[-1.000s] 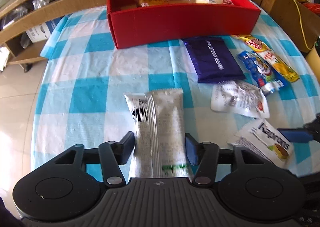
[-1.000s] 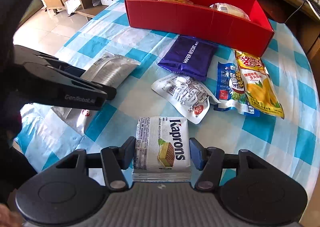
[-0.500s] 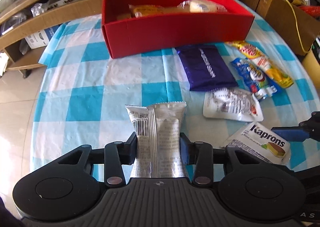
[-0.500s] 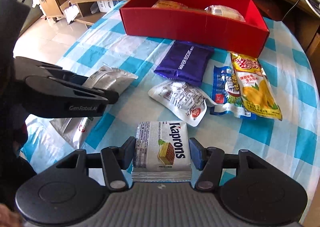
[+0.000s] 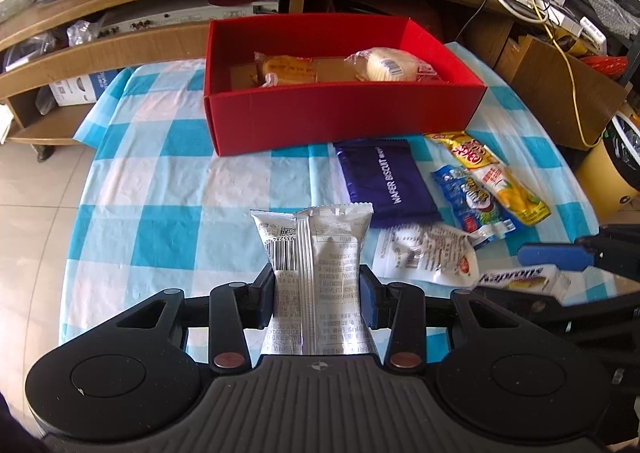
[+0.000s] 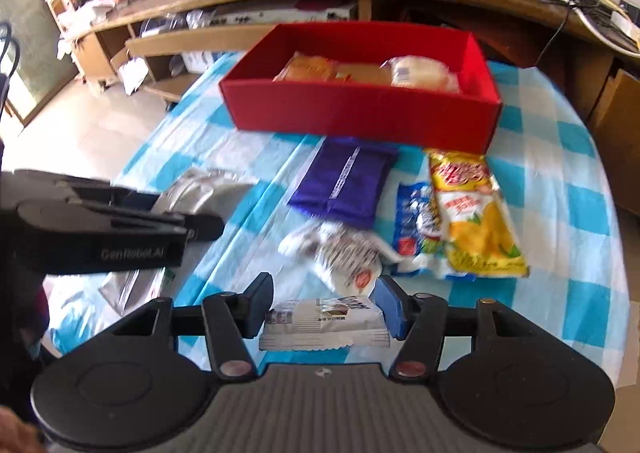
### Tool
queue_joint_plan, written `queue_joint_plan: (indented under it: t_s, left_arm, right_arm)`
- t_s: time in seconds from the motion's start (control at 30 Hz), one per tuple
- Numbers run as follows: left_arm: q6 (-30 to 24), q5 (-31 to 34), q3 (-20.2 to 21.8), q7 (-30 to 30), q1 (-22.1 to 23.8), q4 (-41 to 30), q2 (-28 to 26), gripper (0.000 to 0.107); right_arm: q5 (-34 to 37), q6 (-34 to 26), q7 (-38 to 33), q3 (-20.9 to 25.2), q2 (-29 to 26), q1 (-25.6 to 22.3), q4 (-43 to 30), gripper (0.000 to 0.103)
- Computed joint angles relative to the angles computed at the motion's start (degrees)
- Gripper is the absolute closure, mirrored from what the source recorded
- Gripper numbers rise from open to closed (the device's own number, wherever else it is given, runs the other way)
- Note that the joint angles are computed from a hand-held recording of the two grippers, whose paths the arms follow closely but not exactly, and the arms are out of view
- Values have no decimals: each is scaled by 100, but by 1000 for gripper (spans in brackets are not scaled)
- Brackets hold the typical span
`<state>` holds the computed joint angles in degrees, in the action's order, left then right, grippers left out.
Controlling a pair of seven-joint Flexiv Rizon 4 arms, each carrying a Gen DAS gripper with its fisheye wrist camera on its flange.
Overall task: Organize snacks
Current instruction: 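Lift both packets and carry them over the red box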
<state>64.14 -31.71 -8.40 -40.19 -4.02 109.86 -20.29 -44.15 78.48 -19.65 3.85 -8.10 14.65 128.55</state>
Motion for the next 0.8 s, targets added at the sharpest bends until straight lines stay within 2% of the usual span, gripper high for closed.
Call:
queue_joint_plan:
  t_s: [0.2,0.3,0.47,0.53,0.6,0.8]
  left_arm:
    - [-7,-115,-95,44,-31,-108,-25,58]
    - [-21,-127,-114,37,-70,-156,-37,58]
    - [-137,-39,-75,58,-109,-160,-58,58]
    - [-209,15,-44,36,-107,-175,-68,58]
    - [-240,24,-41,48,-97,-169,-61,58]
    - [-356,83,-19,75,-96,-166,-53,57]
  right_arm:
    - [-284,51,235,-146,5,-94,-76,31]
    - [-230,-13,138,-109,-19,-147,-115,31]
    - [844,-231,-780,210,-87,-183,-88,31]
    - [1290,-359,-1174,326,-104,-164,-89,36]
    - [1689,-476,-1529,414,-128,-142,-109,36]
    - [2705,-910,-2258,577,-233,-62,-279,36]
